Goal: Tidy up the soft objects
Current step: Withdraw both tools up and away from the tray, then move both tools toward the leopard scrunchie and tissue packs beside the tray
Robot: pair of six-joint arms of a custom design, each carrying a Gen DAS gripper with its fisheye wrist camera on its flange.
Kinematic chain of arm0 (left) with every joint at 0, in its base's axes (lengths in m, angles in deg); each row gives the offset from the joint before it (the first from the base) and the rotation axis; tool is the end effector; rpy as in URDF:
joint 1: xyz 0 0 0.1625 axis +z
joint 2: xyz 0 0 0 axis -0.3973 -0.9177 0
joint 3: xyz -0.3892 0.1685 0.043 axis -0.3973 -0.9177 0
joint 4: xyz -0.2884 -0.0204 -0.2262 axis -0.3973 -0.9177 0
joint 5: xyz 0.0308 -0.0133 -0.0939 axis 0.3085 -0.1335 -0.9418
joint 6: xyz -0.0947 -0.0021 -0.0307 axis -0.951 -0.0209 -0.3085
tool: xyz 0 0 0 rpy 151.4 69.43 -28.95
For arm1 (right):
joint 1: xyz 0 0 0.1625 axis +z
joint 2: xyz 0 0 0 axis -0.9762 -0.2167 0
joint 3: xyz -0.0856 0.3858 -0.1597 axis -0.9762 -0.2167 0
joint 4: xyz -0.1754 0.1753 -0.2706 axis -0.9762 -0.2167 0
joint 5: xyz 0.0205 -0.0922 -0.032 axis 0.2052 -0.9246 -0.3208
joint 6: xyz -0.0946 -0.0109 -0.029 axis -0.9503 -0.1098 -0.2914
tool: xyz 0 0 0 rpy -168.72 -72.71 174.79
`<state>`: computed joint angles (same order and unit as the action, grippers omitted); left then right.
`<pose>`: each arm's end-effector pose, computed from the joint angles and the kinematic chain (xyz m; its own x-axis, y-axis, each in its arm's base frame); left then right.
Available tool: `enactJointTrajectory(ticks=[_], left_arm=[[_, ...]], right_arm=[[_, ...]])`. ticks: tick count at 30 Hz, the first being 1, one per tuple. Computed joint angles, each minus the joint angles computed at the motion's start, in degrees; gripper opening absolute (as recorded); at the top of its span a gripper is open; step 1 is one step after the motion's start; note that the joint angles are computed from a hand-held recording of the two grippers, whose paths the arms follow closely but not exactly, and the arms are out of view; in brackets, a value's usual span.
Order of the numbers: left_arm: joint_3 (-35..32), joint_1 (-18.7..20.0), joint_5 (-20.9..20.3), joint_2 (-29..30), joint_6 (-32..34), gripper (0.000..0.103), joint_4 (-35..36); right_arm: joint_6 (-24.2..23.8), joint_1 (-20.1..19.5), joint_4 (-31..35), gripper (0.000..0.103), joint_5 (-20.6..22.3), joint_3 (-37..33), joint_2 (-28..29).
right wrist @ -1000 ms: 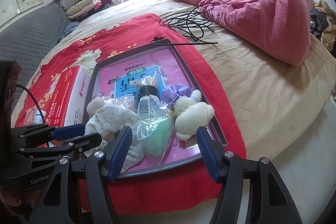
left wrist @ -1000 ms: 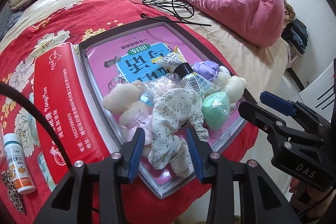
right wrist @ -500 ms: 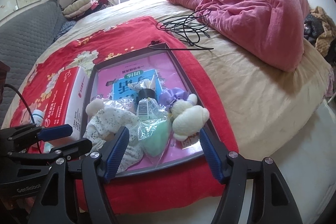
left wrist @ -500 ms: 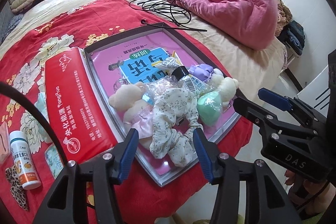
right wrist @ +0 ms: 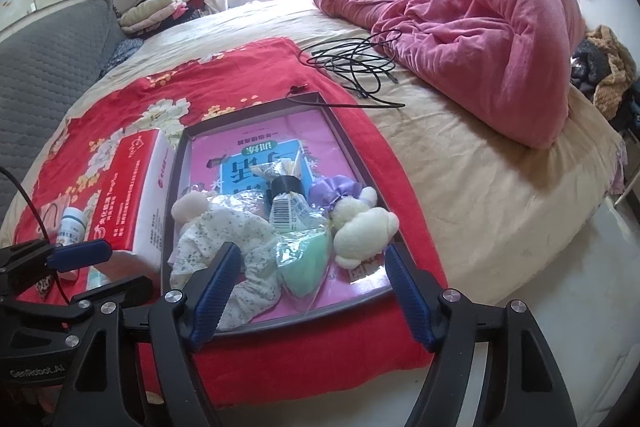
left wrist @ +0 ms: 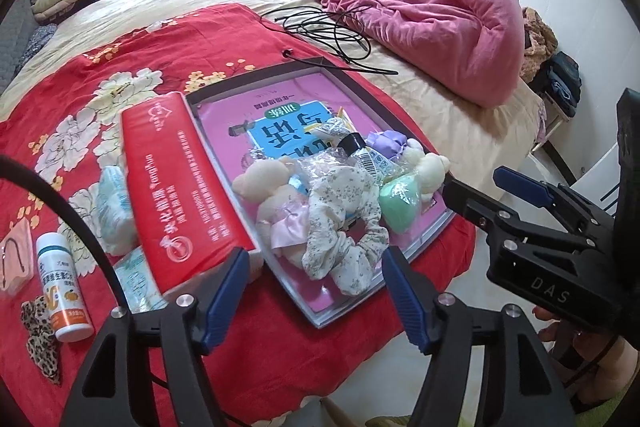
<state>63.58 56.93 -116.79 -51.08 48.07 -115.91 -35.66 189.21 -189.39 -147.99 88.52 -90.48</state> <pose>-0.3291 -0.4543 0.1562 -0.8119 0.1699 -0.5585 0.4022 0.8563 -0.3241 0.2489 -0.4381 0.2797 -0.7406 -0.1593 0.6528 -0.4935 0.7882 -0.3675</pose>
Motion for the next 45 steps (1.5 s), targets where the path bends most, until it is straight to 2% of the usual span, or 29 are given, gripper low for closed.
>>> enactJointTrajectory(ticks=[3, 18, 31, 40, 45], left_arm=[[0.7, -0.5, 0.5, -1.1, -0.8, 0.072, 0.4], [4.7, -2.7, 2.5, -7.4, -5.1, 0.073, 2.8], [7.8, -4.4, 5.2, -14.8, -11.3, 0.073, 8.2], [9.3, -5.6, 7.9, -21.8, -17.9, 0.073, 16.7], [10.1, -6.1, 9.7, -27.2, -23.9, 0.073, 24.2]], right_arm=[[0.0, 0.8, -0.1, 0.076, -0.5, -0.2, 0.2], [-0.2, 5.3, -0.1, 0.076, -2.4, -1.2, 1.6], [0.3, 9.1, 0.9, 0.076, -1.2, -2.6, 3.0], [0.7, 12.2, 1.6, 0.076, 0.1, -4.2, 4.7], [0.9, 13.8, 2.1, 0.076, 1.1, -5.2, 6.3]])
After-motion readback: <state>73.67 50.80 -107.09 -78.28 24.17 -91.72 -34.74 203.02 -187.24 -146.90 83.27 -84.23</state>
